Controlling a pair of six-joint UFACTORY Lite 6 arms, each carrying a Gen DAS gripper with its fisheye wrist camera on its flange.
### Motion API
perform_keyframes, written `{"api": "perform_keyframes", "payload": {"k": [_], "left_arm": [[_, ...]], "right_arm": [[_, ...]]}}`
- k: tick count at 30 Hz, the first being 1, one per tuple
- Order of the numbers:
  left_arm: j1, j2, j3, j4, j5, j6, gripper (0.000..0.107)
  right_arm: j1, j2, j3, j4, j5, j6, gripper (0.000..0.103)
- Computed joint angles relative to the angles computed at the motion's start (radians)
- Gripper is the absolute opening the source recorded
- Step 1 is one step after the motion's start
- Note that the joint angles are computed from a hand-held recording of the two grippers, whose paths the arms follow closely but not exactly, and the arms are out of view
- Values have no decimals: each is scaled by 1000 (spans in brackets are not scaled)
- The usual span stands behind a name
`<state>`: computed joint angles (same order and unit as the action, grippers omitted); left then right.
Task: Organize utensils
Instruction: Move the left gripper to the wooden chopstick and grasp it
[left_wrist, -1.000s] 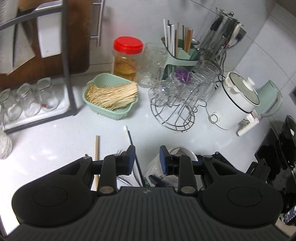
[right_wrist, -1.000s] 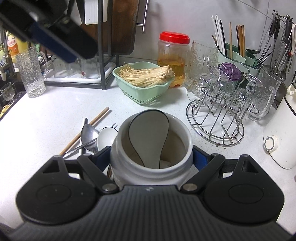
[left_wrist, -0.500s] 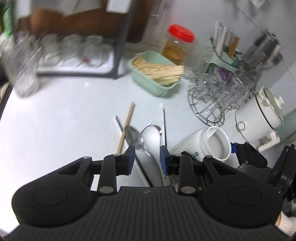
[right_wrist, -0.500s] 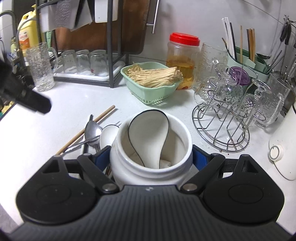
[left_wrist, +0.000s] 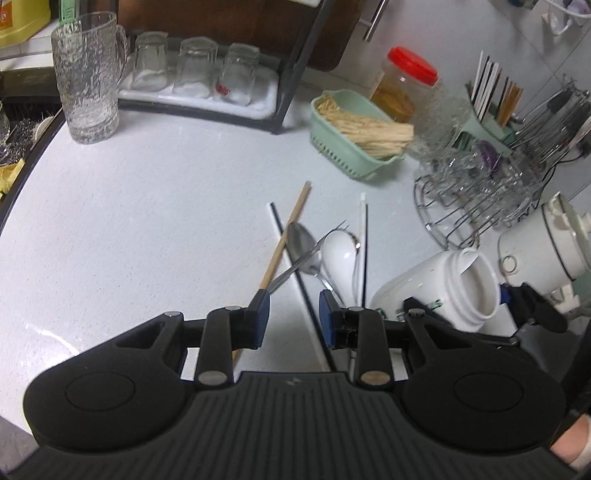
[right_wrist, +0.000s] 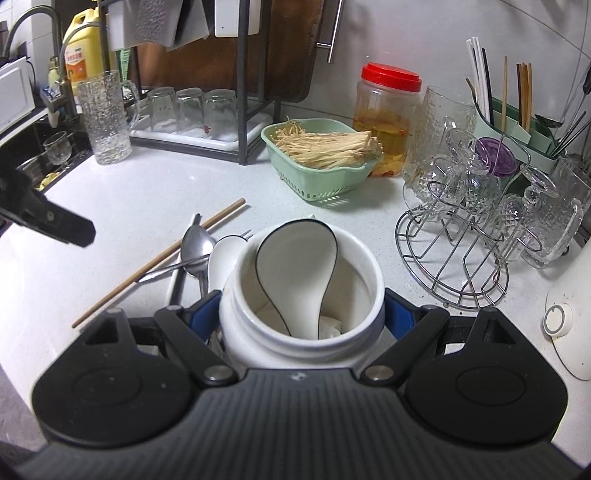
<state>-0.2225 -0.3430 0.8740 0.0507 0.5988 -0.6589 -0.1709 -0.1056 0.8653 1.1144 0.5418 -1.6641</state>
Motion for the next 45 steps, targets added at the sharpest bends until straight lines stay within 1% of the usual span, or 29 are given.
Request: {"api": "perform_keyframes", "payload": {"k": [8,17,20,22,24,26,28,34,36,39,45], "left_arm": [[17,45,-27,-23,-22,105,34],[98,210,0,-149,-99,315,34],[123,274,32,-201,-118,393,34],[141,329,71,-240,-110,428,33],[137,376,115,-201,-104,398,32],[144,406,150,-226,-108,432,32],[143,444,191,-215,-104,432,31],[142,563,296,-216,-95,455,22],[145,592,321,-233,-94,481,21],[148,625,350,-268,-98,540,16],[142,690,433,-232,-79,530,16]], "right_arm": [[-6,11,16,-19,17,3,91],[-7,29,38,-36,25,2,91],[-3,31,42,-43,24,1,91],[-3,35,48,-51,27,7,91],[-1,43,58,-61,27,19,91],[3,50,67,-69,24,29,91],[6,58,77,-78,23,40,91],[19,76,97,-93,11,67,91],[23,78,99,-95,6,70,91],[25,75,96,-98,4,73,91],[25,74,95,-98,4,72,91]]}}
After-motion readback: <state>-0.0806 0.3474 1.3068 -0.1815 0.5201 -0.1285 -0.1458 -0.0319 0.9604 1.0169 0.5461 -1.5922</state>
